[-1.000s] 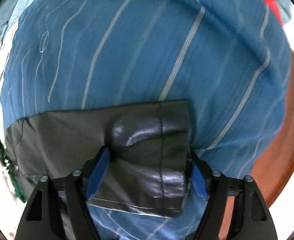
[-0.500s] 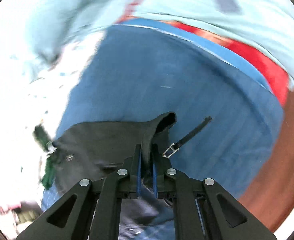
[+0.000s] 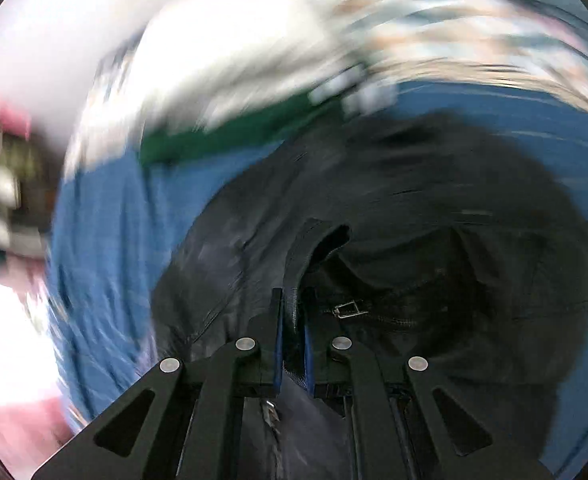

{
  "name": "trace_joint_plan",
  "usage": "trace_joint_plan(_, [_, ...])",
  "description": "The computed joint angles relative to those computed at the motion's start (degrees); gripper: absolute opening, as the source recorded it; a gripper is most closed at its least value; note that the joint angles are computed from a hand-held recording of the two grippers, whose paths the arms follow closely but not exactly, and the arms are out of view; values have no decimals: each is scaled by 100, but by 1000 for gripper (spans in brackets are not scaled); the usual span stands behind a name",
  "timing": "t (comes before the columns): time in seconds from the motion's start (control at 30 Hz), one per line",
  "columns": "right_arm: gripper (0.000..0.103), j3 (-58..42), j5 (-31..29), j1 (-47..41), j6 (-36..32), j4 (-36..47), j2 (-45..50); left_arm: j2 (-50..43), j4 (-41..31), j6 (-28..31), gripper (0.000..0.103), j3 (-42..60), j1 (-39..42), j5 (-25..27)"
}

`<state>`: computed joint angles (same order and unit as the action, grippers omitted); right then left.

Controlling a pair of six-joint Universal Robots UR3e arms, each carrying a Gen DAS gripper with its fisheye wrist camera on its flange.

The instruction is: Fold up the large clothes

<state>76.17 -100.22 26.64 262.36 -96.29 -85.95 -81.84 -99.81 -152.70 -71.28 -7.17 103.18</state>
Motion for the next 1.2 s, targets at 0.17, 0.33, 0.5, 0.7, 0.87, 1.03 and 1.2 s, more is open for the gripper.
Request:
trace_joint_plan(0.17, [29, 197, 1027, -215, -801, -1553, 957, 128, -177, 389, 103, -30, 1090, -215])
trace_joint_plan(0.33, [58, 800, 261, 670, 388, -1417, -326, 292, -1213, 281, 102, 357, 2248, -793])
trace_joint_plan(0.5, [58, 1394, -78, 1716, 2446, 474, -1768, 330, -2656, -185, 102, 405, 3378, -1734])
trace_joint_plan(0.7, [58, 2877, 203, 2250, 3962, 1237, -3761, 367, -2368, -1286, 102, -1000, 4329, -3027])
trace_joint_plan(0.87, [58, 3014, 345, 1818, 3133, 972, -3625, 5, -876, -3173, 102, -1587, 4354, -3244])
trace_joint_plan(1.03, [58, 3215, 447, 1374, 2220, -156, -3107, -736, 252, -4606, 68, -681, 3408, -2311])
trace_joint_plan(1.2, [58, 2931, 482, 1011, 1555, -651, -2332, -1586, 778, -4254, 8, 415, 2691, -1530])
